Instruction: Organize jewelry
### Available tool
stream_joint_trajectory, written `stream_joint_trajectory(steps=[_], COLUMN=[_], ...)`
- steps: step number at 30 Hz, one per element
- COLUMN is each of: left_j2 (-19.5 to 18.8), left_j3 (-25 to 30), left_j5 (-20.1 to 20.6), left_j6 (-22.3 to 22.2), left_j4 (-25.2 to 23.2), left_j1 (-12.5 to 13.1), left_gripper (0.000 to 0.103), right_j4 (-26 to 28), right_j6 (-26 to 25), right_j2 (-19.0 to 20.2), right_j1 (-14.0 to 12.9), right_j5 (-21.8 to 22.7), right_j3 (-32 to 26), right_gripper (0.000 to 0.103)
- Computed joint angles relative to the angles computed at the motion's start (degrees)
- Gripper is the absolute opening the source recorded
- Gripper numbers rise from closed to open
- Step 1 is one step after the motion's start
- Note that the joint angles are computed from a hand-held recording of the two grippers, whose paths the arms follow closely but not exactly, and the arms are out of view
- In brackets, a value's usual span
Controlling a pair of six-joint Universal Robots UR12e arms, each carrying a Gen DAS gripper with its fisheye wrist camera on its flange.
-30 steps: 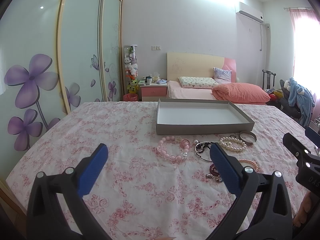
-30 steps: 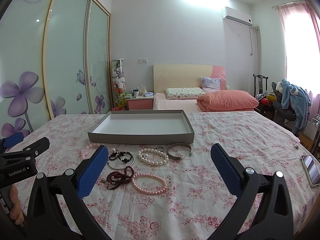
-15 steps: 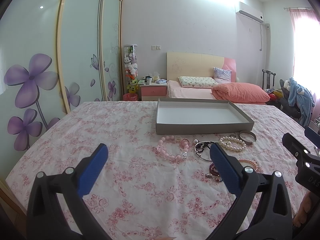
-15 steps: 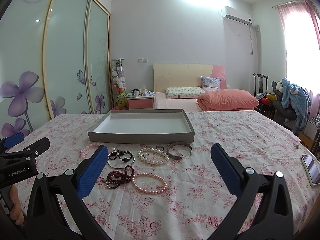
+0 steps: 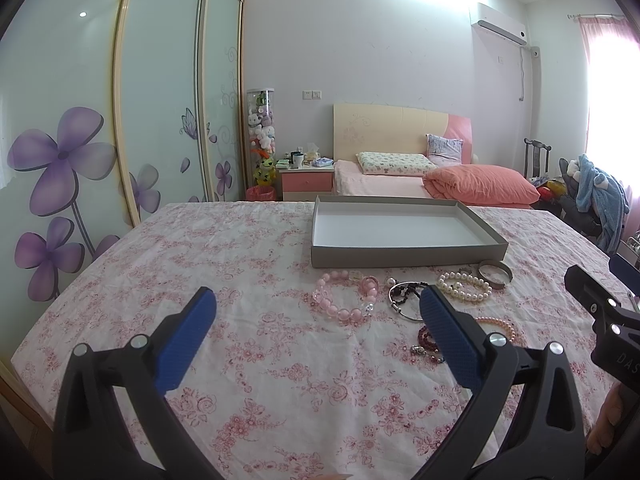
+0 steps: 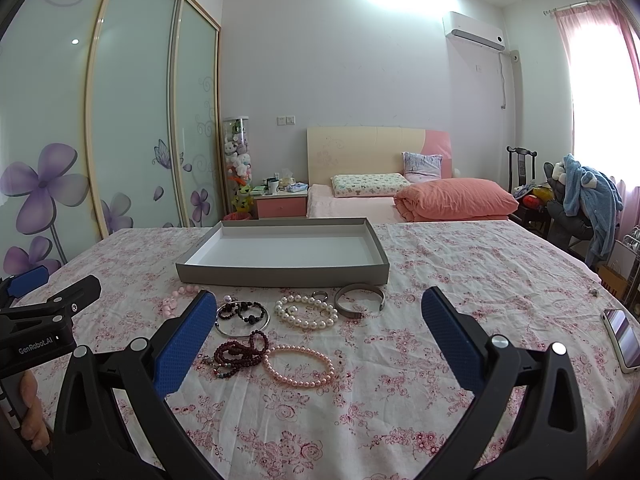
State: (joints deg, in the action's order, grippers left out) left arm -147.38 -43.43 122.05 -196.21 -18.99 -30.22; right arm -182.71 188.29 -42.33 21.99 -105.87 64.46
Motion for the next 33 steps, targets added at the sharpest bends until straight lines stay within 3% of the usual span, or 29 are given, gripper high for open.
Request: stream_joint_trajectory(steps=[33], left_j2=[-0.09], left_j3=[-0.03], left_j5=[-0.06], left_j6=[-0.27], left_j4=[-0.41], left_j1=[-0.05], left_gripper=[0.099], right_j4=[0.8], right_j6=[0.34], right_j2=[-0.03], right_j1=[0.0], right_j5=[0.02], right_j3=[-0.12], right_gripper=[0.101])
